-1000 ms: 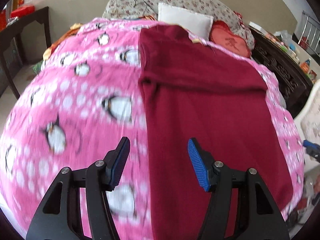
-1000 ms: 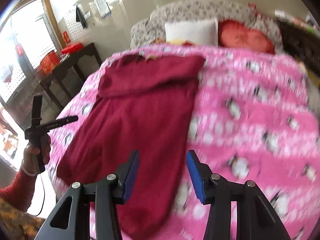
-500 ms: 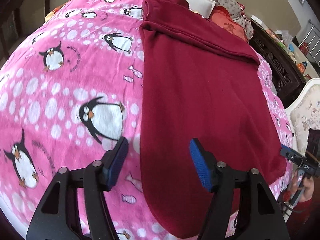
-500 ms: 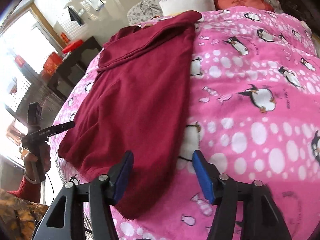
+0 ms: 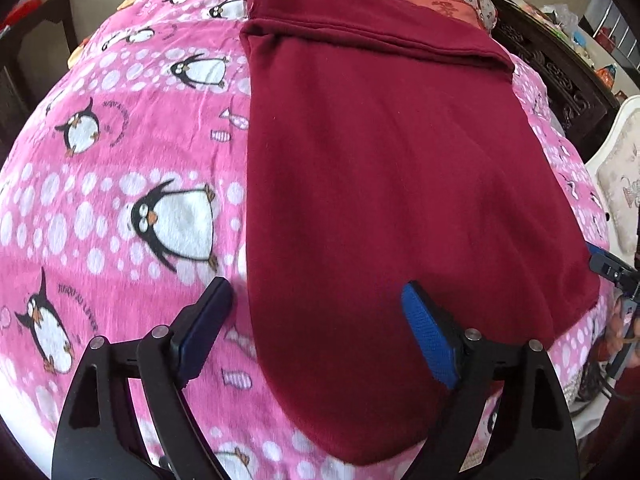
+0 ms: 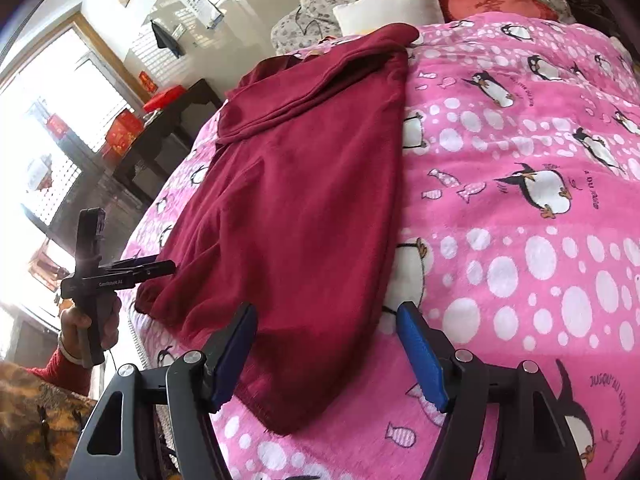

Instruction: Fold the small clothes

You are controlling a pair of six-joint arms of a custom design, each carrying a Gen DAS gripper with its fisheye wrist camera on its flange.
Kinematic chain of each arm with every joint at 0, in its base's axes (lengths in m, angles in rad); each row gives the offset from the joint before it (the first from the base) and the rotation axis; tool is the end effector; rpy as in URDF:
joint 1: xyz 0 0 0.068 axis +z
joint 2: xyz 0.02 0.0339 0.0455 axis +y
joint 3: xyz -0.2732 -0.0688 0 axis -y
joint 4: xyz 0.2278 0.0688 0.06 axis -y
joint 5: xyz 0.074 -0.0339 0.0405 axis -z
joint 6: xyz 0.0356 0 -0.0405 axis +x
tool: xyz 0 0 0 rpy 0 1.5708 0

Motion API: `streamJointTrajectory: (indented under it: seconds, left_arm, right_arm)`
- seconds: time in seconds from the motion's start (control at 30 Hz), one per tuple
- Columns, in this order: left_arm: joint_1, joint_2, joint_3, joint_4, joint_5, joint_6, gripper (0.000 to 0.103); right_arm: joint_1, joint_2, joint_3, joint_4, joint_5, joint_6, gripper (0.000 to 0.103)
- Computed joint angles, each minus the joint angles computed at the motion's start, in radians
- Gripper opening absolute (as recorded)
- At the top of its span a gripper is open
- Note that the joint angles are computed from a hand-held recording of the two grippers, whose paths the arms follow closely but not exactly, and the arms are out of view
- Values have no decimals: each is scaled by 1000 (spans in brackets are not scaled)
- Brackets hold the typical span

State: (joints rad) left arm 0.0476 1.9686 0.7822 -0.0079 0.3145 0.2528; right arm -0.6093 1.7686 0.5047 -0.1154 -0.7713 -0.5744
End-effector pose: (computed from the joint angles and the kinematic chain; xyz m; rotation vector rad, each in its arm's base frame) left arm 0.3067 0.0036 0.0764 0.3582 2.6811 -0.3468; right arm 0.1935 -0.1048 0.0846 -0.0532 2.4712 0.6998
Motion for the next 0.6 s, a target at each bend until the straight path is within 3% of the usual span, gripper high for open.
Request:
streamJointTrajectory:
  seconds: [0.13, 0.2, 0.23, 0.27, 0.3, 0.33, 0.37, 0.43, 0.6]
  left_arm:
    - [21, -17, -36, 27, 24, 2, 87]
    - [19, -24, -55, 50, 24, 13, 87]
    - [21, -30, -54, 37, 44, 18, 81]
    - [31, -36, -56, 26, 66, 26, 64]
    - [36, -42, -58, 16, 76, 36, 54]
    - [45, -46, -55, -3, 82, 52, 33]
    - [60, -38, -34, -41, 101, 67, 20]
    - [101, -11, 30, -142, 172, 87, 12]
    - [141, -4, 146, -296, 271, 119, 10]
  right_arm:
    - [-19, 53, 30, -60, -85, -63, 70]
    - [-11, 142, 67, -103, -158, -91, 45]
    - [8, 172, 75, -103, -164, -83, 35]
    - [32, 173, 51, -41, -154, -52, 32]
    - [45, 160, 35, -15, -150, -50, 26]
    - [49, 155, 41, -32, -153, -56, 22]
    - [44, 146, 54, -64, -180, -63, 21]
    - [35, 132, 85, -126, -254, -76, 20]
    - [76, 18, 125, -150, -344, -14, 17]
